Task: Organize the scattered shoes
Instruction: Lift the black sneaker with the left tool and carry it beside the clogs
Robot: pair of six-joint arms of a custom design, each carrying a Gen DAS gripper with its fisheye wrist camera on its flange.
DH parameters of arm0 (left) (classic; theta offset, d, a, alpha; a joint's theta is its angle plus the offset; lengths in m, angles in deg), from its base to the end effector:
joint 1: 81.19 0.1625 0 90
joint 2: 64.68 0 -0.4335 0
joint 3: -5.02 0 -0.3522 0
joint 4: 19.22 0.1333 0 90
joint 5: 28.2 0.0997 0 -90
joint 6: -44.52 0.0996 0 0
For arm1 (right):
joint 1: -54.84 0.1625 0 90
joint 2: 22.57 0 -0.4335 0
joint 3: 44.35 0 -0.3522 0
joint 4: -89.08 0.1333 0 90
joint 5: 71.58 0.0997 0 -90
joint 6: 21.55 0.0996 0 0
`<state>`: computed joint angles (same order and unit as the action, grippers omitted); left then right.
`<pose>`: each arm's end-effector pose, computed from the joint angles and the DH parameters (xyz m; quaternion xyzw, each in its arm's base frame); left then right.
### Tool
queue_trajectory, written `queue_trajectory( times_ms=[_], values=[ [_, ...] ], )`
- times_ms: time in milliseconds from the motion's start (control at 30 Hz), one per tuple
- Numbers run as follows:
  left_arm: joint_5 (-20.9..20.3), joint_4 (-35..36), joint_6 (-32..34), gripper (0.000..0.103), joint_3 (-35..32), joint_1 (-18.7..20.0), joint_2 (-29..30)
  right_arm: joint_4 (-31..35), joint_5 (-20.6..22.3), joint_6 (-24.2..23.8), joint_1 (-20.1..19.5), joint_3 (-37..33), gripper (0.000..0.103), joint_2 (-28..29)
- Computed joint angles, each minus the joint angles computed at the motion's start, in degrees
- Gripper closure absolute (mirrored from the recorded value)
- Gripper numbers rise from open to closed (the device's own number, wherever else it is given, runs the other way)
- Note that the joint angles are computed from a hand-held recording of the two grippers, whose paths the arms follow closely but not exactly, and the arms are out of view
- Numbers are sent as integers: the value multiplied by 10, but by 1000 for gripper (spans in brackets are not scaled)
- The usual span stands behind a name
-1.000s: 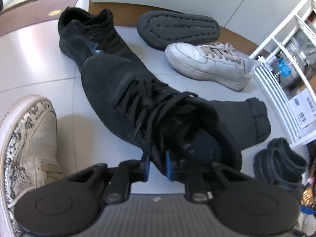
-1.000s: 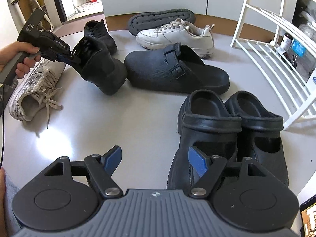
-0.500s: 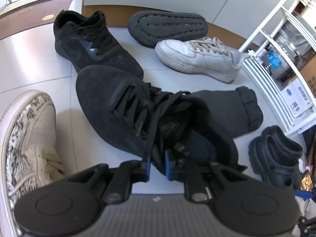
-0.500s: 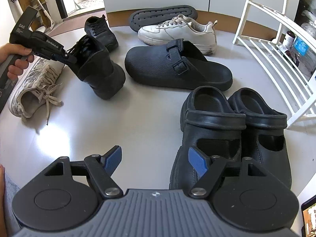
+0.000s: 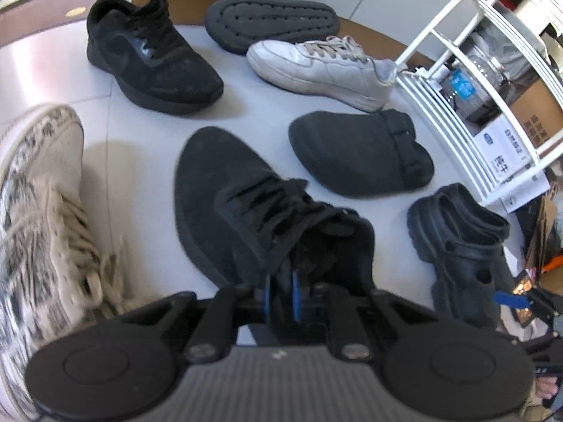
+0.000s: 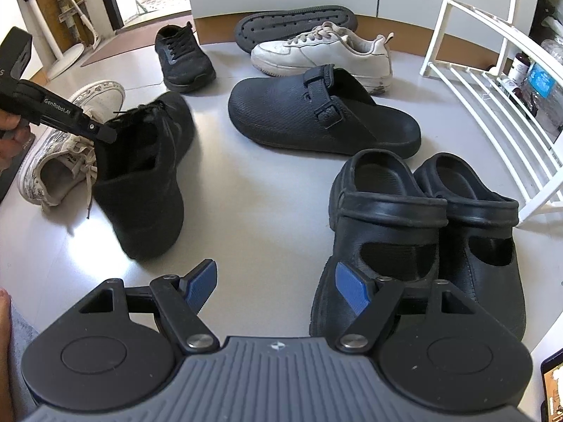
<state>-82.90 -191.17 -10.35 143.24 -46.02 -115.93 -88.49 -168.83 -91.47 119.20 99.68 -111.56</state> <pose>-0.2025 -0.3761 0.0592 0.0129 0.9520 -0.2236 0.2085 -0.0412 -0.3648 0.2776 0.3447 -0.8941 0.1429 0.2478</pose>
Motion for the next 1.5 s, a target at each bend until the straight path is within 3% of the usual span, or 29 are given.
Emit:
queue_trajectory(
  times_ms=[433,800,1033,1167,1400,1500],
  values=[
    [-37,2,-74,90,7,-42,23,-5,3,9,1,5,24,-1],
    [-102,-16,-46,86,-22,-45,52,-6,17,20,0,6,24,-7],
    [-86,-2,-48,62,-8,-71,18,62,29,28,2,-4,24,-31],
    [-71,34,-54,54,-6,-88,1,107,38,16,2,-4,24,-42],
    [-68,114,-82,52,-11,-110,-35,178,41,1,2,-3,24,-56],
    [-62,155,-89,46,-14,-120,-56,195,27,-9,7,-2,27,-54]
  ],
)
